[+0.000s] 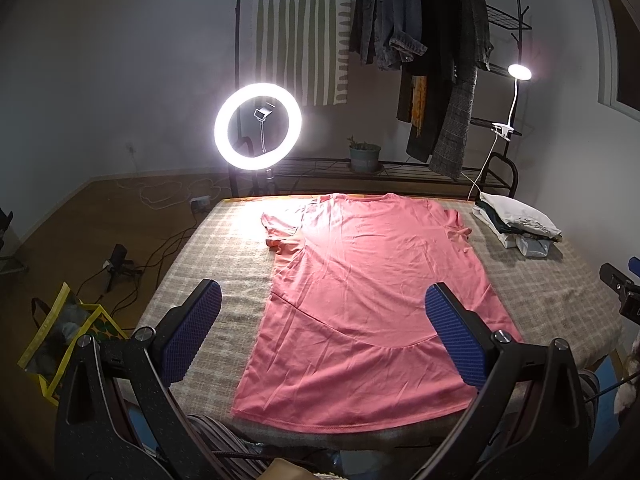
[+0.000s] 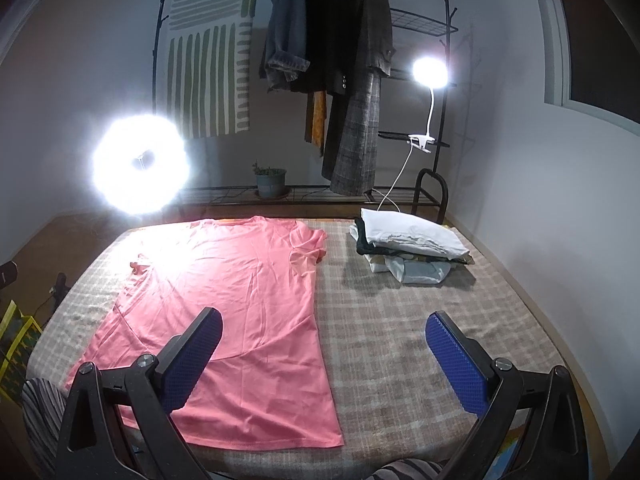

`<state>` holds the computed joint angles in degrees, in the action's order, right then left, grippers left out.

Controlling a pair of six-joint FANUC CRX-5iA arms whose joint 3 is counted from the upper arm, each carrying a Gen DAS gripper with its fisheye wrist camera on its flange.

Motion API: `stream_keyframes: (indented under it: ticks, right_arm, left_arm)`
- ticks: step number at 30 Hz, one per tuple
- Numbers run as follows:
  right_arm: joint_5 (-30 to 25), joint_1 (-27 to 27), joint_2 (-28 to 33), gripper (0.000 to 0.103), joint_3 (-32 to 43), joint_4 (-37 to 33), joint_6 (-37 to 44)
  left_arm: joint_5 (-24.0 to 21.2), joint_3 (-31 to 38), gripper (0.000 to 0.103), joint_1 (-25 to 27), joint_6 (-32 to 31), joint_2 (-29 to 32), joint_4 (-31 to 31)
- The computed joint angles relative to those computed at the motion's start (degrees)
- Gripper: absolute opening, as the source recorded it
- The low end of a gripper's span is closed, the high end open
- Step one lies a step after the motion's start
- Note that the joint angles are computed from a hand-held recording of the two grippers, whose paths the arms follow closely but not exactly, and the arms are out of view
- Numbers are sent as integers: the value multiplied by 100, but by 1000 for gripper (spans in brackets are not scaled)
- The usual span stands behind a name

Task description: Fold small clothes

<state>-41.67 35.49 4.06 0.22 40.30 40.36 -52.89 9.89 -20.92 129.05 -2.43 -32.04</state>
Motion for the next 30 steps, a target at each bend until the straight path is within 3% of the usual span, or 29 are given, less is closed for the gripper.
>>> stream_keyframes:
  ticks: [30]
  right_arm:
    - [124,27,258,103,248,4,88]
  left_arm:
    - [-201,-79,103,11,242,-17,-244]
